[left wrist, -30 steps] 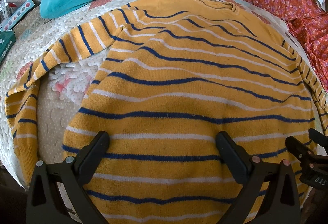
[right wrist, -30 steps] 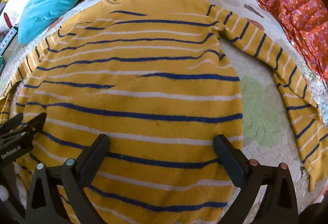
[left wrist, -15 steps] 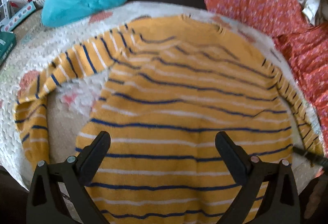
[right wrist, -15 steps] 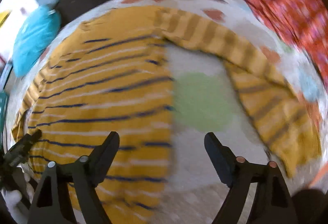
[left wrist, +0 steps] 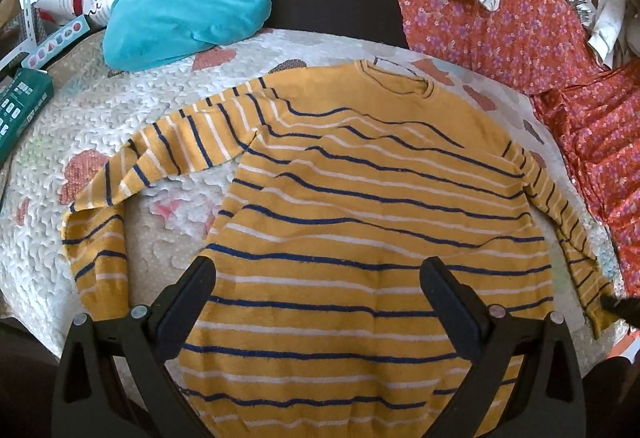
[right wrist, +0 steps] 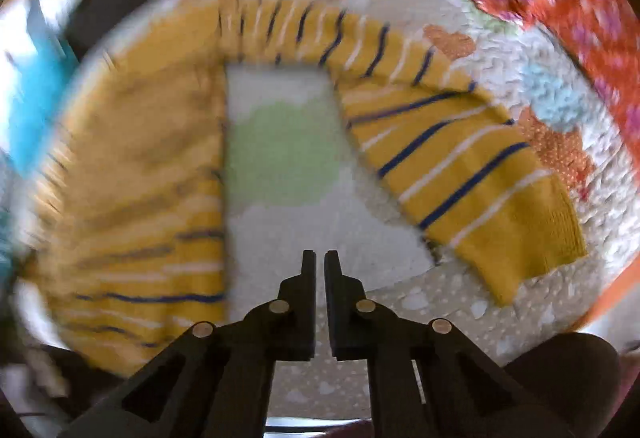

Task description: Fold small clothes

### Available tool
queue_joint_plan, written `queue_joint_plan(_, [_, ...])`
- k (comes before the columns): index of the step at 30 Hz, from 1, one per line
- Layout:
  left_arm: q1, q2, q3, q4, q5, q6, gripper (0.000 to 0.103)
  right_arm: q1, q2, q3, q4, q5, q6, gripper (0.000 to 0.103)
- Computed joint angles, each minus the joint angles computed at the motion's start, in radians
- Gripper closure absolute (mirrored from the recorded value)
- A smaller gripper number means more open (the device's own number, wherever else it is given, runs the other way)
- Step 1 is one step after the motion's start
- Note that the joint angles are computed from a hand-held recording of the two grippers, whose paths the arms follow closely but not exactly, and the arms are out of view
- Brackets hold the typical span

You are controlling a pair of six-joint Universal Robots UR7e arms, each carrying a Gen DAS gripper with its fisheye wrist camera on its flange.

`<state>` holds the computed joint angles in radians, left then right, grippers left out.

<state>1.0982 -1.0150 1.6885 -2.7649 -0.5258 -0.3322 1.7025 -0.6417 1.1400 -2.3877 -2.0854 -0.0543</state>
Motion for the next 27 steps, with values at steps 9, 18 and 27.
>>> queue_joint_plan(9, [-0.009,0.017,-0.03,0.013,-0.027,0.016,0.001,-0.081,-0.018,-0.128,0.181,-0.097,0.187,0.047])
queue_joint_plan(18, [0.012,0.017,-0.07,-0.06,0.03,0.094,0.001,-0.009,0.042,-0.216,0.082,-0.287,0.011,0.098])
queue_joint_plan(27, [0.061,0.006,-0.113,-0.392,0.119,0.334,0.001,0.211,0.326,-0.609,-0.13,-0.265,-0.423,0.098])
